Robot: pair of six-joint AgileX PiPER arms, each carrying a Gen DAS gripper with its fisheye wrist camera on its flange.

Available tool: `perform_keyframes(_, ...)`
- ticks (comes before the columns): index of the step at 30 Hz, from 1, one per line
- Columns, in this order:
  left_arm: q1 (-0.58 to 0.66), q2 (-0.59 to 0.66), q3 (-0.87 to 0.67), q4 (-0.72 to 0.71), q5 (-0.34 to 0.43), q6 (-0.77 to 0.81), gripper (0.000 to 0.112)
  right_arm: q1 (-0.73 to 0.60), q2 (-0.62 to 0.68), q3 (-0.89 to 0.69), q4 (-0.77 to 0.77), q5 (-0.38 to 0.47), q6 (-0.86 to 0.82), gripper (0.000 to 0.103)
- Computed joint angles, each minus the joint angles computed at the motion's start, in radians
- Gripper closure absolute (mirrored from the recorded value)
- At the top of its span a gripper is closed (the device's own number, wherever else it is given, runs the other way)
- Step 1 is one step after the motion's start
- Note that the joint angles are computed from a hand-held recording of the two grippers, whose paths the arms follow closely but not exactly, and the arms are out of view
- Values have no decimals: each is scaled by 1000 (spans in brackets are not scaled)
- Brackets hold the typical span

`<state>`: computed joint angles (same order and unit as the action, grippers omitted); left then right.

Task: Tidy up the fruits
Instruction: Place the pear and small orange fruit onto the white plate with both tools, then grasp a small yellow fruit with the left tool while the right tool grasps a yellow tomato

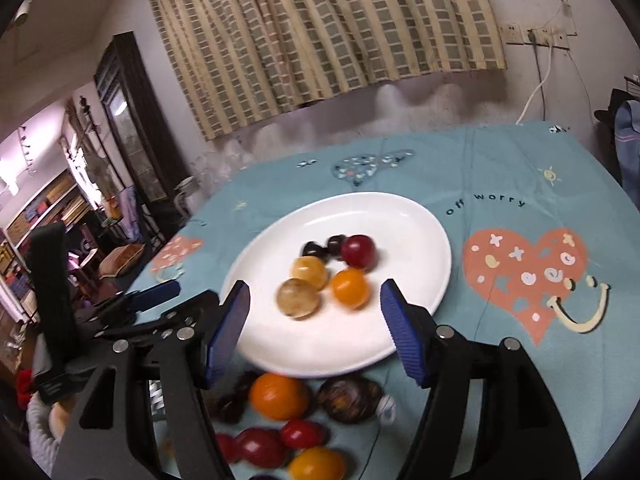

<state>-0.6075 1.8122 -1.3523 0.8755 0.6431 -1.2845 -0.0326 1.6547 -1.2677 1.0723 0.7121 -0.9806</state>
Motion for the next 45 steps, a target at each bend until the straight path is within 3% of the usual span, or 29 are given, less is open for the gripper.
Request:
perform_keyframes(4,-43,-126,188,91,-22,-150,41,-10,-123,114,-21,18,-41,23)
perform_keyframes(8,-144,-211,384,136,15,-247,41,-76,-218,313,29,29,-193,15)
perform_keyframes(11,-204,-241,457,129,25,-278,41,-107,-235,387,-2,40,-223,15)
perform_keyframes(19,-253,-179,445,60,17,-166,42,-115,-209,376,-24,48,-193,15)
perform_keyframes(20,-253,-171,441,50,12,-152,46,-114,-203,376,-26,45,-194,15)
perform_keyframes(22,-248,-164,439,28,-9,-128,67,-100,-198,381,-33,20,-200,15)
perform_keyframes(23,-233,-163,440,-4,-34,-93,85,-92,-199,387,-37,5,-204,15)
perform_keyframes(30,-254,-155,429,17,-27,-94,84,16,-178,400,-111,-123,-186,15)
perform_keyframes(31,-255,-153,425,17,-24,-93,84,32,-177,401,-121,-147,-180,16)
perform_keyframes(33,-253,-151,421,14,-21,-96,84,52,-162,391,-137,-167,-169,29)
perform_keyframes(36,-248,-153,423,6,-24,-89,84,40,-107,350,-160,-123,-128,39)
perform_keyframes(39,-239,-146,418,-14,-34,-64,84,37,-39,304,-205,-93,-57,42)
perform_keyframes(41,-236,-141,414,-17,-34,-58,84,12,-35,298,-131,-45,-125,60)
perform_keyframes(45,-229,-151,420,-7,-45,-75,84,18,-62,318,-140,-47,-132,61)
